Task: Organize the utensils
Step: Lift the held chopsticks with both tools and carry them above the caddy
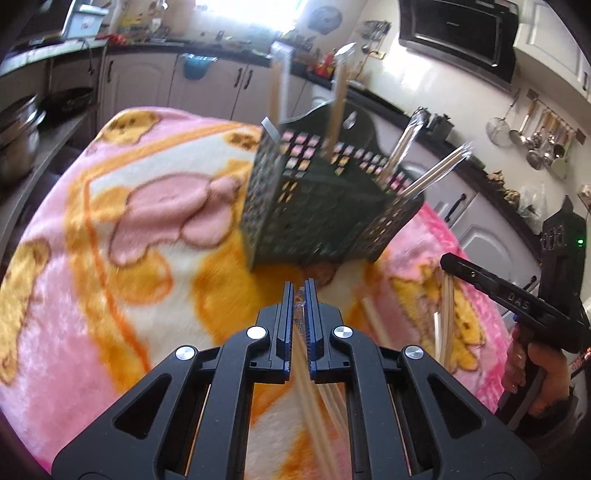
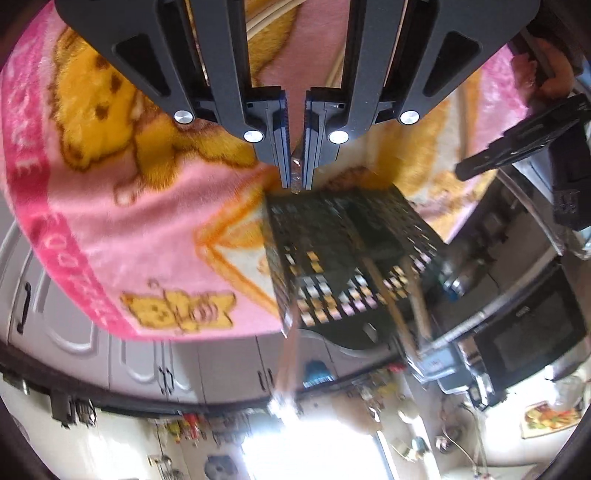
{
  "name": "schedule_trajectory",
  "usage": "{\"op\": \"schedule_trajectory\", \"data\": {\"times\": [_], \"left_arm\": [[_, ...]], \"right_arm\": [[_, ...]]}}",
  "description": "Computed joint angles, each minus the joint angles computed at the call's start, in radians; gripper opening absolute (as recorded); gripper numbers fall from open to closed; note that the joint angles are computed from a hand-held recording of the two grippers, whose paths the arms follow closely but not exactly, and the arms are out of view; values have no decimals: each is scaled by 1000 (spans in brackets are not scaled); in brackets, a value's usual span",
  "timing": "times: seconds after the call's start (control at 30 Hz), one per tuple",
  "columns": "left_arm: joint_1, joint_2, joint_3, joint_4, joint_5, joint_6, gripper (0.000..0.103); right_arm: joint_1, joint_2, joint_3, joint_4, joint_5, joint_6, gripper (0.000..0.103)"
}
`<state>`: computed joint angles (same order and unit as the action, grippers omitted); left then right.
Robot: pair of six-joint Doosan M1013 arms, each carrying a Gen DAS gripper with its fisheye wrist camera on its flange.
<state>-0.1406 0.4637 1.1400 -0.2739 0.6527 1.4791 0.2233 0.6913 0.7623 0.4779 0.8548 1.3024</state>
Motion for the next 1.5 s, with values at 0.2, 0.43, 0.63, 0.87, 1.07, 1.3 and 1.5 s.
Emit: {"op": "schedule_trajectory", "data": {"times": [0.2,0.43,0.63,0.87,1.07,1.3,1.5], "left_arm": [[-12,-3,-24,-33,-22,54,3],[-21,1,-63,-72,-42,117,3],[-26,8,-101,-100,-59,165,3],[-28,21,-155,-120,-79,220,2],[-26,38,-209,-144,-89,257,2],[-21,58,-278,-143,-108,268,2],[-16,75,-337,-128,-116,271,2]], "right_arm": [[-2,-44,30,90,-71,-106,6],[-1,-86,67,149,-149,-188,5],[-1,-96,65,168,-188,-224,5],[3,-99,51,194,-235,-255,5],[8,-82,9,201,-262,-260,5],[16,-54,-59,210,-272,-267,5],[22,-21,-131,222,-283,-275,5]]}}
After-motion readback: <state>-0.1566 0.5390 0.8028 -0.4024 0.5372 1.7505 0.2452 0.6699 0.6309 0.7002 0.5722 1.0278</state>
